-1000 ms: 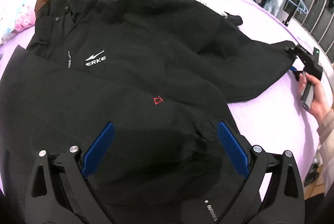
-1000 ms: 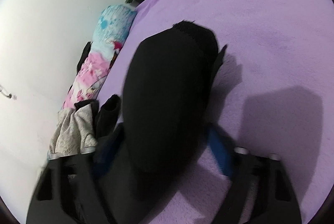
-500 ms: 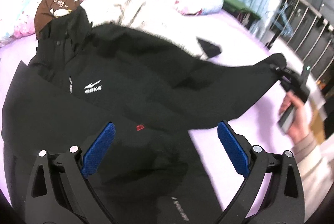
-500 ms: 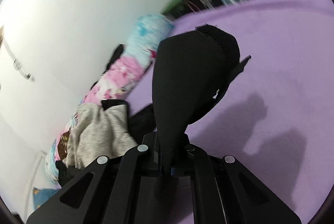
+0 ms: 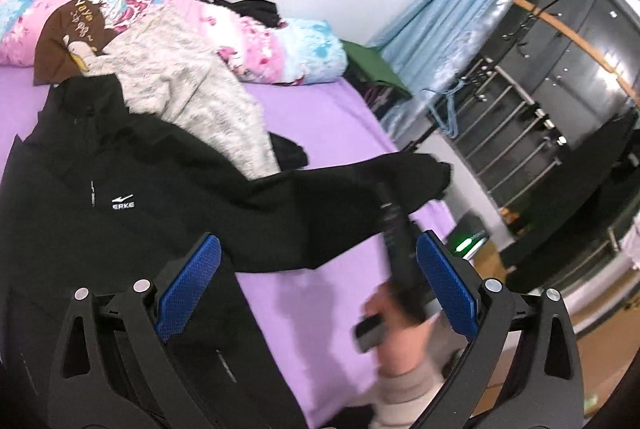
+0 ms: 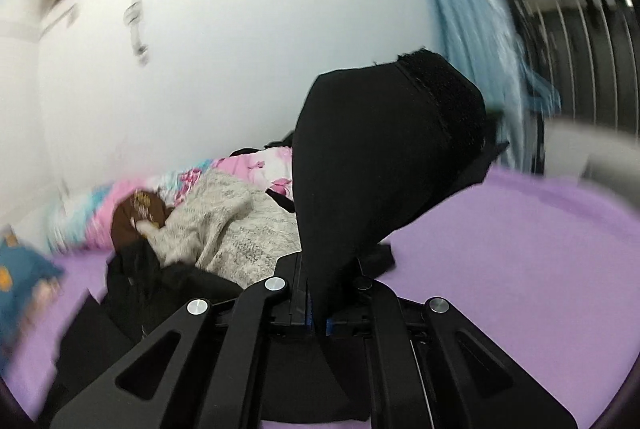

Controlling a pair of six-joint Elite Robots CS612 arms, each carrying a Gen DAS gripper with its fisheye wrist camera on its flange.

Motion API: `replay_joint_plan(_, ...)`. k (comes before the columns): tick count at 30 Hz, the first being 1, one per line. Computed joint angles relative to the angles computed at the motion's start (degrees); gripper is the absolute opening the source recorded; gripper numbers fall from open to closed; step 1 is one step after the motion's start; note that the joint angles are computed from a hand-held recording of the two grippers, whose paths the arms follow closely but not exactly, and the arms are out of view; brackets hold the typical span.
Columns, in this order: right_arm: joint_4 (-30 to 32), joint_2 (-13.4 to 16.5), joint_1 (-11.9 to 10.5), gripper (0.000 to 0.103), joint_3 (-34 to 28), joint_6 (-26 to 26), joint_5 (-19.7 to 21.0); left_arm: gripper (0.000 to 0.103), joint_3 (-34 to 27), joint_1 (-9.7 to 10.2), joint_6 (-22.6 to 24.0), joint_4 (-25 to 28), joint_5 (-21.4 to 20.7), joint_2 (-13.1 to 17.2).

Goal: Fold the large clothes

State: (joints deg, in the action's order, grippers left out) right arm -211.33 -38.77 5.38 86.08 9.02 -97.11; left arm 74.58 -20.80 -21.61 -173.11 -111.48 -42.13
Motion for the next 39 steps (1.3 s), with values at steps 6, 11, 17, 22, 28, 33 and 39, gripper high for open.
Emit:
replay_joint_plan(6,-4.69,0.67,5.53,0.003,-0.94,-13.60,-10.95,0.096,-0.93,0.08,-1.06,5.54,-3.10,-2.92)
replay_joint_plan(11,-9.13,2.16,8.06,0.003,-2.51,-22.22,-15.13,0.096,-5.57,0.49,-7.97,12.35,-7.85,-1.66)
replay_joint_plan(17,-11.20,4.01,9.74,0.003,-4.99,-29.44,-16.32,0.096,-13.03,0.52,-15.67,23.80,-9.96,1.68)
replay_joint_plan(22,-12.83,4.92,10.55,0.003,-5.98,-34.52,-16.59,0.096,-17.82,0.43,-20.30,28.20,-10.85,4.74)
replay_joint_plan(28,-12.26,5.12,10.64,0.003,-6.32,-35.06,-16.08,0.096,-19.92,0.60,-21.75,28.71,-11.80,6.48)
replay_joint_plan(33,-11.45,5.12,10.44,0.003,-6.39,-33.34,-15.43,0.079,-20.79,0.97,-21.02,29.25,-13.21,7.28)
replay_joint_plan(39,-11.88,5.92,10.72,0.003,-7.52,-35.05,-17.28,0.056,-21.17,1.12,-17.36,33.49,-12.17,7.26)
